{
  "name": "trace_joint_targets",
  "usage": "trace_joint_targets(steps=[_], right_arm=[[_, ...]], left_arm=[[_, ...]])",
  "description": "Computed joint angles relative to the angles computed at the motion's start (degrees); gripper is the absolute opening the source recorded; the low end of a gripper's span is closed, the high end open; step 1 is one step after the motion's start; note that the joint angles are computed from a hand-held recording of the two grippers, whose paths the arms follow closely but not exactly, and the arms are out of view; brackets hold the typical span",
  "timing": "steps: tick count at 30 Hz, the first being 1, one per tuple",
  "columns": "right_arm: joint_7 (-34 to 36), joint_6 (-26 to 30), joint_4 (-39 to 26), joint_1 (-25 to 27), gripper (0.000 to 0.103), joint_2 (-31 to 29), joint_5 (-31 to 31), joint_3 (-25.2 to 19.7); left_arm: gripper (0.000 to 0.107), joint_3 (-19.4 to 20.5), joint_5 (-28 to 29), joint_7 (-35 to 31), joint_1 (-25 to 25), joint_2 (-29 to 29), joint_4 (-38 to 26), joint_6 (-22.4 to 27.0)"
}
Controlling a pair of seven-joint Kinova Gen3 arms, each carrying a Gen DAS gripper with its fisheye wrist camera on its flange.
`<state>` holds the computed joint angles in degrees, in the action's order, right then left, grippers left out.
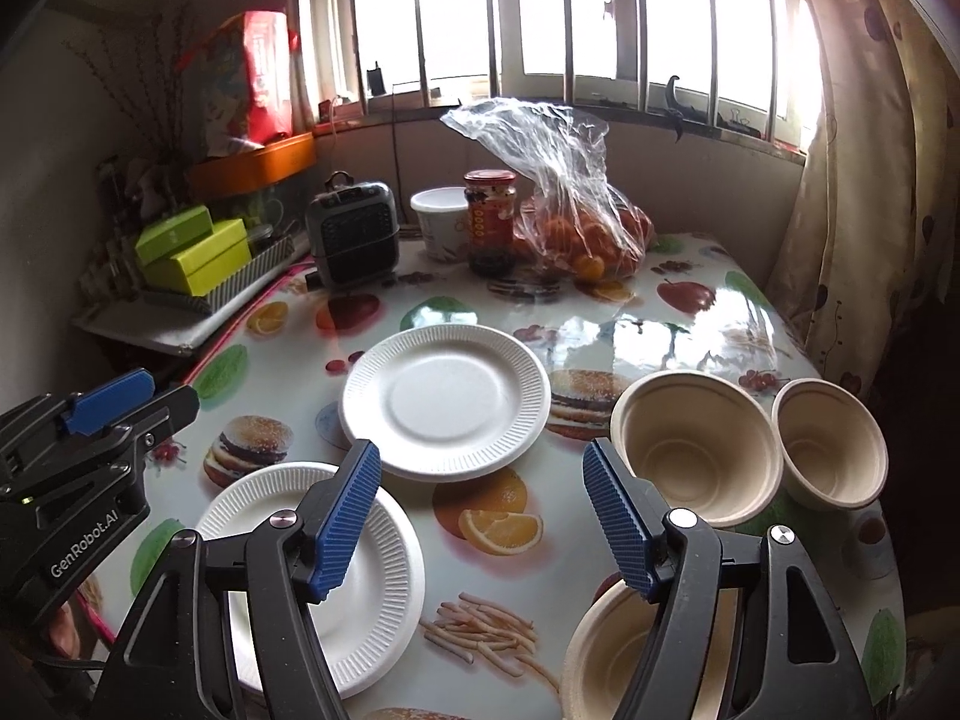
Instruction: Organize plates and bowls
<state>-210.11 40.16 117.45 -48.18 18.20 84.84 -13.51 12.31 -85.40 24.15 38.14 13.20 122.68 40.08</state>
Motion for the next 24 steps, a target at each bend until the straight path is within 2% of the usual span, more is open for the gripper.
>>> trace_joint_targets(steps=[12, 24], right_arm=[[4.36, 4.38, -2.92, -0.48, 0.074, 1.15, -3.26, 1.56], [7.62, 5.78, -4.91, 0.34, 0.075, 1.73, -3.83, 3.07]], left_arm=[[0.038, -1.39, 0.55, -3.96, -1.08, 1.68, -3.87, -3.65], [0.039, -4.35, 4.66, -9.82, -1.52, 3.54, -7.82, -8.15]])
